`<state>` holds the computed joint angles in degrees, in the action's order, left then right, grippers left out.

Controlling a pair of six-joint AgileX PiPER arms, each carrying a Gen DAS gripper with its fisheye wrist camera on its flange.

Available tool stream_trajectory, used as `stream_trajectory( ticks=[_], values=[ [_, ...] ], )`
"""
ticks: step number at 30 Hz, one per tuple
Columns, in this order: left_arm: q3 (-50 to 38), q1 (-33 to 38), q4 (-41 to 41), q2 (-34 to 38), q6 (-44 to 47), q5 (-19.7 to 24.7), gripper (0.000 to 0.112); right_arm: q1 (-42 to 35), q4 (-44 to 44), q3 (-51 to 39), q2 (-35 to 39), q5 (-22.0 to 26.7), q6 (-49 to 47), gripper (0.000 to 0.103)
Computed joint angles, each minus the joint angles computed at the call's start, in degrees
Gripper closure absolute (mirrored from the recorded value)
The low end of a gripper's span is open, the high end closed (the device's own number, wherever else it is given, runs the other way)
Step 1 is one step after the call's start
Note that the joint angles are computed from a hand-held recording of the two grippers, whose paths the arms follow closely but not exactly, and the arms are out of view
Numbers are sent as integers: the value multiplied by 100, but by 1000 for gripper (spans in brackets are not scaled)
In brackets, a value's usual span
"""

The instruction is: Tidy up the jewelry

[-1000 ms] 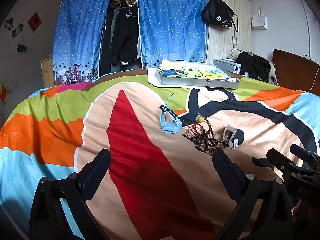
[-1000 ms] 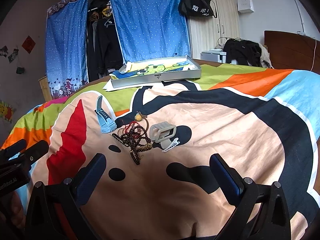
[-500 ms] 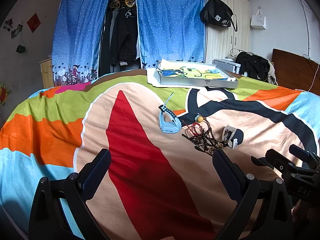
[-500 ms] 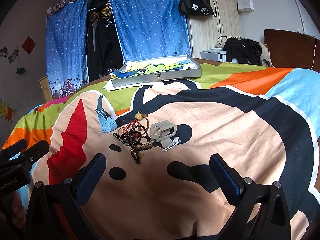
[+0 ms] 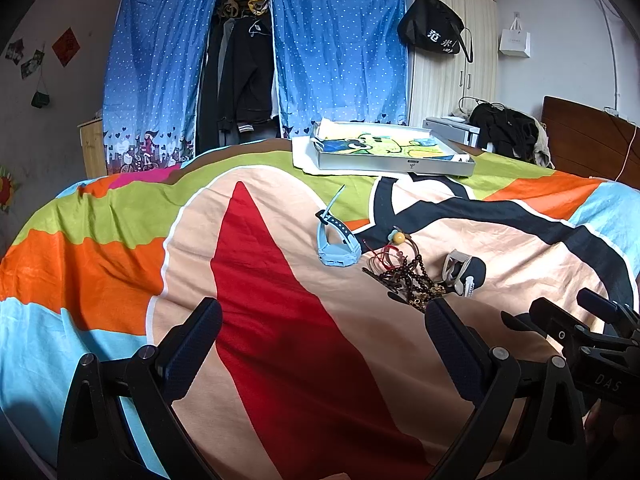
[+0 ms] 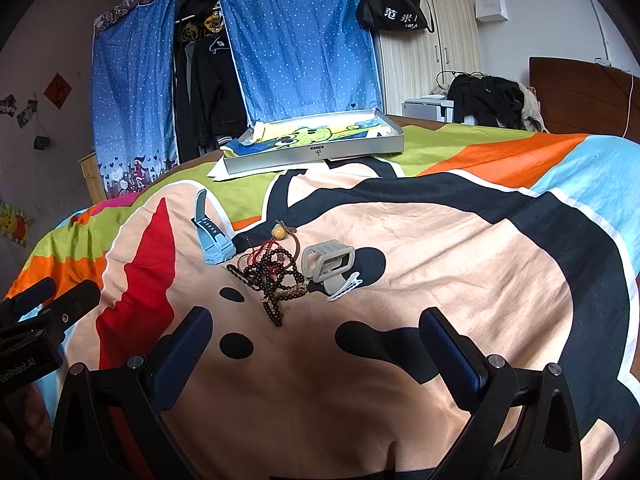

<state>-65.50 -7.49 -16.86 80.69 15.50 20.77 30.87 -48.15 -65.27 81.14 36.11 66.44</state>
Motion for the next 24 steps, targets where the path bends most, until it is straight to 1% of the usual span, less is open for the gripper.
stream_trajectory(
  ticks=[22,23,24],
  values=[
    [8,-7,41,-4,-23,-5,13,-33,66,3,-1,-25,-54,0],
    [3,8,-55,0,65,13,13,-8,56,6,9,-14,-22,0],
    [-24,61,-381,15,366,105,13,25,39,20,-2,7,15,0]
  ],
)
